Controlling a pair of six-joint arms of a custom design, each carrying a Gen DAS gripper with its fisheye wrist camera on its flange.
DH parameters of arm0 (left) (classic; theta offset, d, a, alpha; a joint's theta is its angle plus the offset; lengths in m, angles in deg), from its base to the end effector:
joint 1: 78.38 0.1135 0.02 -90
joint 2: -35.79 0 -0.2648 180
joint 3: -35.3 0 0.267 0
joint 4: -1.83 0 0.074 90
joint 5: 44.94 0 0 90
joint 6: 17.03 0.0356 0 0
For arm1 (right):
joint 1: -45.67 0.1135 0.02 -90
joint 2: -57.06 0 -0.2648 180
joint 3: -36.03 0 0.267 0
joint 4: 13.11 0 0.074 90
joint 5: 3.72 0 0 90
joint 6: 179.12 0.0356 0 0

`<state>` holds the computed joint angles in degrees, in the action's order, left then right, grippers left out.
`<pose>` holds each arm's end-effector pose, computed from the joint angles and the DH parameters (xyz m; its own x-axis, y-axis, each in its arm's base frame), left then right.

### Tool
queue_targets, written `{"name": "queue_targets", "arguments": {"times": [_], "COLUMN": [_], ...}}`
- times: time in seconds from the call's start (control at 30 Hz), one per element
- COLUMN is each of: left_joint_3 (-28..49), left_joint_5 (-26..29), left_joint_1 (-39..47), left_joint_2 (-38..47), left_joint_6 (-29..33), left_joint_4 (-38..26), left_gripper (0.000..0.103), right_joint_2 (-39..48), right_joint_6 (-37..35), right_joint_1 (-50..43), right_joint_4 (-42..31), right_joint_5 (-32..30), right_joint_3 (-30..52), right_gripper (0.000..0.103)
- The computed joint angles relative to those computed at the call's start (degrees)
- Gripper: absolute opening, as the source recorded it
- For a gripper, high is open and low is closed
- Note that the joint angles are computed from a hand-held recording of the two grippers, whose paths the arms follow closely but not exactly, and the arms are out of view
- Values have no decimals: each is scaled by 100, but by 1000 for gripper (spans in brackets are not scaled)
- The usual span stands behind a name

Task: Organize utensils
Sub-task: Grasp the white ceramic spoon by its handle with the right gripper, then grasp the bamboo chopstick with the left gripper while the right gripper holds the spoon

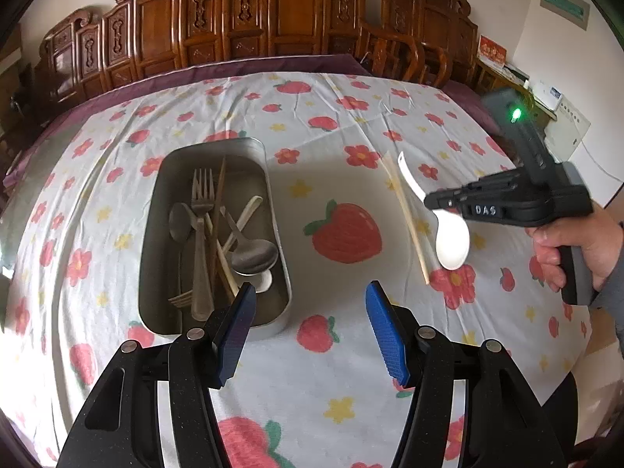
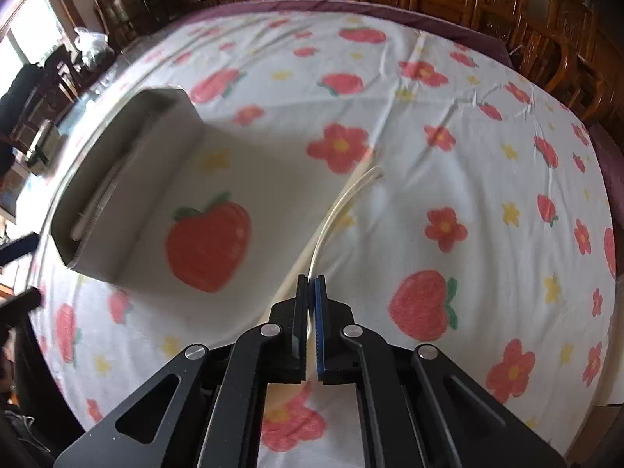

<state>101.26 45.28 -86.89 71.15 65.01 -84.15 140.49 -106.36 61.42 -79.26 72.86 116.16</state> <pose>0.0951 -0.0144 0.3125 -0.8268 -0.0163 -0.5622 0.0360 0.9960 -0.0818 0.2811 0.0879 0.2595 -0.7592 -0.5137 -0.3997 -0.5941 0.7977 0.1035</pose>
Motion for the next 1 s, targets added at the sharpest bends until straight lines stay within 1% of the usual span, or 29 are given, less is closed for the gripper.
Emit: {"name": "queue_targets", "arguments": {"times": [0.17, 0.3, 0.4, 0.57, 0.9, 1.0], "left_joint_3": [-97, -138, -189, -291, -516, -484], "left_joint_5": [-229, -334, -455, -692, -776, -830], "left_joint_1": [-468, -785, -1110, -1744, -2596, -2787], "left_joint_2": [95, 214, 430, 927, 2134, 2427], "left_joint_6": [-319, -555, -773, -1232, -2013, -2114], "left_joint_4": [107, 214, 423, 922, 2157, 2372], "left_gripper": [56, 56, 56, 56, 56, 53], "right_joint_2": [-60, -151, -291, -569, -1070, -1111], "right_joint_6": [31, -94, -236, -595, -1256, -1386], "right_joint_1": [-64, -456, -679, -1041, -1733, -1930], "right_joint_4": [29, 25, -30, -140, -421, -467], "right_joint_5": [127, -35, -74, -261, -580, -655], "right_joint_3": [-30, -92, -154, -383, -777, -804], "right_gripper": [4, 4, 4, 4, 4, 4]}}
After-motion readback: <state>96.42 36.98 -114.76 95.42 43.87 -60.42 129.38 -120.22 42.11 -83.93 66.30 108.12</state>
